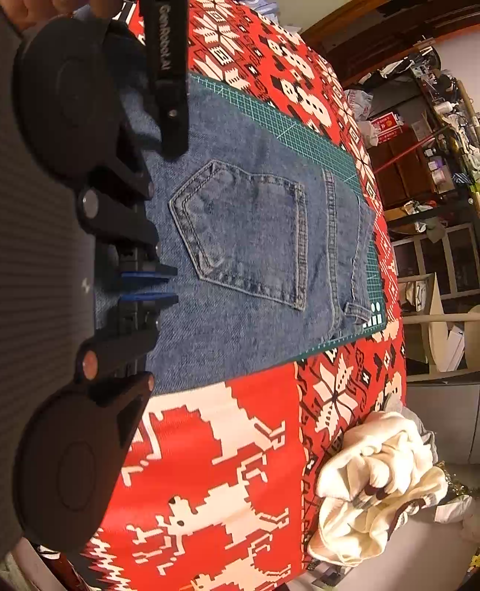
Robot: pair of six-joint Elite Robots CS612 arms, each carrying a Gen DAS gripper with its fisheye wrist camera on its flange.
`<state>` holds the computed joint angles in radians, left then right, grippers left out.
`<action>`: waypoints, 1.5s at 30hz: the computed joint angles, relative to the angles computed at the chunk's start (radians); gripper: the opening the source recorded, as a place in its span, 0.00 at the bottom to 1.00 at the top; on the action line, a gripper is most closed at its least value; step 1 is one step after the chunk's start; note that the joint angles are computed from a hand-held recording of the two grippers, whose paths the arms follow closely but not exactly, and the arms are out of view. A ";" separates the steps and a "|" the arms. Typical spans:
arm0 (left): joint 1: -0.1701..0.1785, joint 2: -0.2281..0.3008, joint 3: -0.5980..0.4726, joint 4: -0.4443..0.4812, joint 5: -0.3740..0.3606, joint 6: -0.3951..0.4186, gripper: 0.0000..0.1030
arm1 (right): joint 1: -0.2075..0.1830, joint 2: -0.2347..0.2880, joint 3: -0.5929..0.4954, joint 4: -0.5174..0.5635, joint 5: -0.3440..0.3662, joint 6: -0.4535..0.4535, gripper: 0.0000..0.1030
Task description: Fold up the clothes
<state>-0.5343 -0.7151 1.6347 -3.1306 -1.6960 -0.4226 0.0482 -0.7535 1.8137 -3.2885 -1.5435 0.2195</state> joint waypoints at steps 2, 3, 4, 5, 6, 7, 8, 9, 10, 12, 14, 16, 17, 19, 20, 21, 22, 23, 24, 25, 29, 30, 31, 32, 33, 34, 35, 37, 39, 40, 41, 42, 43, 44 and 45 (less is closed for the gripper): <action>-0.002 -0.003 0.004 0.004 0.014 0.013 0.18 | -0.005 0.000 0.007 -0.010 0.008 -0.004 0.06; -0.002 -0.004 0.006 0.005 0.018 0.018 0.17 | -0.006 -0.001 0.010 -0.014 0.010 -0.006 0.06; -0.002 -0.004 0.006 0.006 0.019 0.021 0.17 | -0.007 -0.002 0.014 -0.017 0.009 -0.010 0.06; -0.002 -0.005 0.006 0.007 0.019 0.021 0.17 | -0.008 -0.004 0.018 -0.020 0.010 -0.011 0.06; -0.001 -0.006 0.006 0.012 0.021 0.019 0.17 | -0.011 -0.007 0.021 -0.020 0.015 -0.011 0.06; -0.002 -0.007 0.005 0.018 0.025 0.015 0.17 | -0.013 -0.009 0.024 -0.020 0.020 -0.010 0.06; -0.005 -0.008 0.004 0.022 0.032 0.014 0.17 | -0.015 -0.011 0.028 -0.020 0.025 -0.009 0.06; -0.007 -0.009 0.004 0.026 0.040 0.015 0.17 | -0.017 -0.013 0.030 -0.018 0.030 -0.005 0.06; -0.009 -0.009 0.004 0.029 0.048 0.015 0.17 | -0.019 -0.016 0.033 -0.015 0.033 -0.002 0.06; -0.013 -0.010 0.005 0.027 0.059 0.021 0.17 | -0.019 -0.016 0.033 -0.012 0.035 -0.008 0.06; -0.012 -0.008 0.010 0.012 0.055 0.017 0.17 | -0.019 -0.016 0.035 -0.017 0.036 -0.009 0.06; -0.009 -0.007 0.011 0.007 0.046 0.004 0.17 | -0.019 -0.016 0.037 -0.021 0.036 -0.007 0.06; -0.009 -0.009 0.010 0.012 0.047 0.000 0.17 | -0.019 -0.017 0.038 -0.021 0.036 -0.006 0.06; -0.011 -0.012 0.009 0.027 0.056 -0.003 0.17 | -0.019 -0.021 0.037 -0.005 0.036 -0.016 0.06; -0.013 -0.014 0.008 0.034 0.063 0.002 0.17 | -0.019 -0.023 0.034 0.009 0.037 -0.025 0.06; -0.016 -0.015 0.008 0.040 0.071 0.010 0.17 | -0.019 -0.026 0.032 0.021 0.037 -0.034 0.06; -0.018 -0.016 0.006 0.046 0.076 0.019 0.17 | -0.020 -0.027 0.032 0.026 0.039 -0.041 0.06; -0.020 -0.017 0.004 0.053 0.080 0.029 0.17 | -0.021 -0.028 0.032 0.028 0.042 -0.044 0.06; -0.021 -0.017 0.002 0.060 0.085 0.038 0.17 | -0.022 -0.029 0.032 0.029 0.045 -0.046 0.07; -0.021 -0.018 0.000 0.062 0.083 0.042 0.17 | -0.022 -0.030 0.032 0.028 0.043 -0.045 0.07; -0.015 -0.015 -0.013 0.053 0.046 0.051 0.17 | -0.021 -0.038 0.036 0.008 0.025 -0.048 0.10; -0.014 -0.014 -0.018 0.051 0.038 0.053 0.17 | -0.023 -0.039 0.037 0.000 0.030 -0.044 0.10; -0.013 -0.012 -0.023 0.050 0.029 0.055 0.17 | -0.026 -0.039 0.036 -0.008 0.037 -0.035 0.10; -0.013 -0.010 -0.028 0.050 0.026 0.057 0.17 | -0.028 -0.039 0.035 -0.016 0.044 -0.028 0.10; -0.013 -0.007 -0.033 0.050 0.025 0.060 0.17 | -0.029 -0.036 0.032 -0.021 0.049 -0.026 0.10; -0.013 -0.004 -0.038 0.051 0.023 0.062 0.17 | -0.028 -0.032 0.025 -0.017 0.048 -0.027 0.10; -0.014 -0.002 -0.043 0.051 0.022 0.064 0.17 | -0.026 -0.028 0.019 -0.013 0.047 -0.027 0.10; -0.012 0.003 -0.051 0.059 0.019 0.060 0.17 | -0.023 -0.021 0.006 -0.004 0.045 -0.029 0.10; -0.011 0.008 -0.057 0.068 0.016 0.056 0.17 | -0.023 -0.012 0.000 0.006 0.039 -0.034 0.10; -0.009 0.009 -0.057 0.072 0.014 0.058 0.17 | -0.023 -0.008 -0.003 0.011 0.036 -0.036 0.09; -0.006 0.010 -0.056 0.073 0.011 0.061 0.17 | -0.023 -0.004 -0.006 0.015 0.034 -0.038 0.07; -0.004 0.012 -0.054 0.072 0.009 0.062 0.15 | -0.024 -0.001 -0.008 0.018 0.033 -0.041 0.06; -0.001 0.013 -0.053 0.071 0.006 0.064 0.14 | -0.028 -0.002 -0.003 0.012 0.039 -0.045 0.06; 0.002 0.012 -0.052 0.071 0.002 0.061 0.12 | -0.031 -0.003 0.001 0.007 0.044 -0.050 0.06; 0.005 0.011 -0.051 0.073 0.001 0.056 0.08 | -0.034 -0.005 0.006 0.003 0.046 -0.055 0.06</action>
